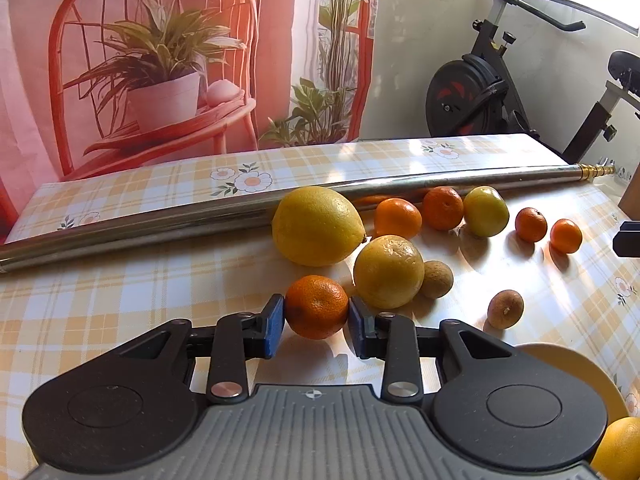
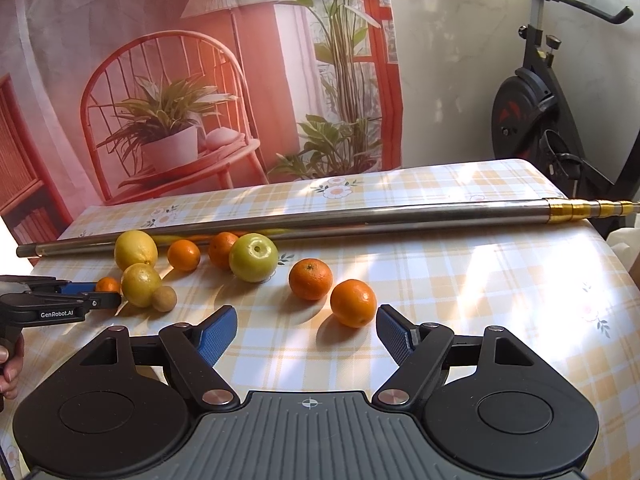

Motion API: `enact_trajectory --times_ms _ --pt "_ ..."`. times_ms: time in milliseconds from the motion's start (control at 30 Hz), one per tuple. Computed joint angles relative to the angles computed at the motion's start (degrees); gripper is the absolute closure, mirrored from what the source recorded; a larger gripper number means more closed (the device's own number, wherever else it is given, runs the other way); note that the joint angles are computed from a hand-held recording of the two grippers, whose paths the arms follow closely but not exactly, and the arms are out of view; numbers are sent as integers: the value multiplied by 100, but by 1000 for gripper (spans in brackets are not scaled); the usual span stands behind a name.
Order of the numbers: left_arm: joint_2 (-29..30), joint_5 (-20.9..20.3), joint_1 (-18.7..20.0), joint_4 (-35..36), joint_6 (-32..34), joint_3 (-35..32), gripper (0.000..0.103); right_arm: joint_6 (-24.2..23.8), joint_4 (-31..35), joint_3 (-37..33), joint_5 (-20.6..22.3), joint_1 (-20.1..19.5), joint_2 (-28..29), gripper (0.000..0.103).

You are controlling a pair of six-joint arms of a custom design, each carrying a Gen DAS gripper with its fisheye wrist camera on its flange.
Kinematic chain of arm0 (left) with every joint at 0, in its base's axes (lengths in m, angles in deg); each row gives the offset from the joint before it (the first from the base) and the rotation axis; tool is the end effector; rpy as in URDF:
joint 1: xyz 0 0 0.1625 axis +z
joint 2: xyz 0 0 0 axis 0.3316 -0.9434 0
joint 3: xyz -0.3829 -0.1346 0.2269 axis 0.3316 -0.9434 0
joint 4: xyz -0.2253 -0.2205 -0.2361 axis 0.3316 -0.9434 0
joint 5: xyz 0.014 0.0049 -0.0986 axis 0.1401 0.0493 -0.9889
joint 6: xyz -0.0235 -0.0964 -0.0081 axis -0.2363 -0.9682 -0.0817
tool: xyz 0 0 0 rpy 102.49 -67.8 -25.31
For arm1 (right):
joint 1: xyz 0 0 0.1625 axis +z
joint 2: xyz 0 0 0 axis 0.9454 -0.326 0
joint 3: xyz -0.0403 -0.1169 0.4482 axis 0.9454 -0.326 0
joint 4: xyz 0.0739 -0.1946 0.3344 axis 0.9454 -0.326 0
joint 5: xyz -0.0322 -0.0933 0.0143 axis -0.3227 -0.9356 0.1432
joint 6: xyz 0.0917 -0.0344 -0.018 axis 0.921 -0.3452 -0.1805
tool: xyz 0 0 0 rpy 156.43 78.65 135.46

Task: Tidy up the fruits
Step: 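Grasp a mandarin orange with the left tool, then grasp the green apple with the right tool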

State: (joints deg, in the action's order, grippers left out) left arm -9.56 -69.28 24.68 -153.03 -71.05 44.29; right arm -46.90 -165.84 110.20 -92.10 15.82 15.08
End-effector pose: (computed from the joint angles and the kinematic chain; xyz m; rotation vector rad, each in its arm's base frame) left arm -0.2655 -0.5545 0.0756 0.5172 2.2519 -0.9045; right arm 0.0803 -0.5608 0.2505 0.5409 -2.4403 0.9854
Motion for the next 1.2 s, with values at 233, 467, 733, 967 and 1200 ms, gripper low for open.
enact_trajectory --times_ms 233,467,733,967,1200 --pt "-327 81 -277 -219 -241 397 67 -197 179 -37 159 -27 -39 29" --pt "-464 81 -604 -586 -480 711 67 -559 696 -368 464 -6 41 33" --pt "-514 224 -774 -506 -790 810 67 -724 1204 -1260 474 98 659 50" --pt "-537 187 -710 -451 -936 845 67 -891 1449 -1751 258 168 1097 50" --pt "-518 87 -686 -496 -942 882 67 -923 1665 -2036 102 224 1328 50"
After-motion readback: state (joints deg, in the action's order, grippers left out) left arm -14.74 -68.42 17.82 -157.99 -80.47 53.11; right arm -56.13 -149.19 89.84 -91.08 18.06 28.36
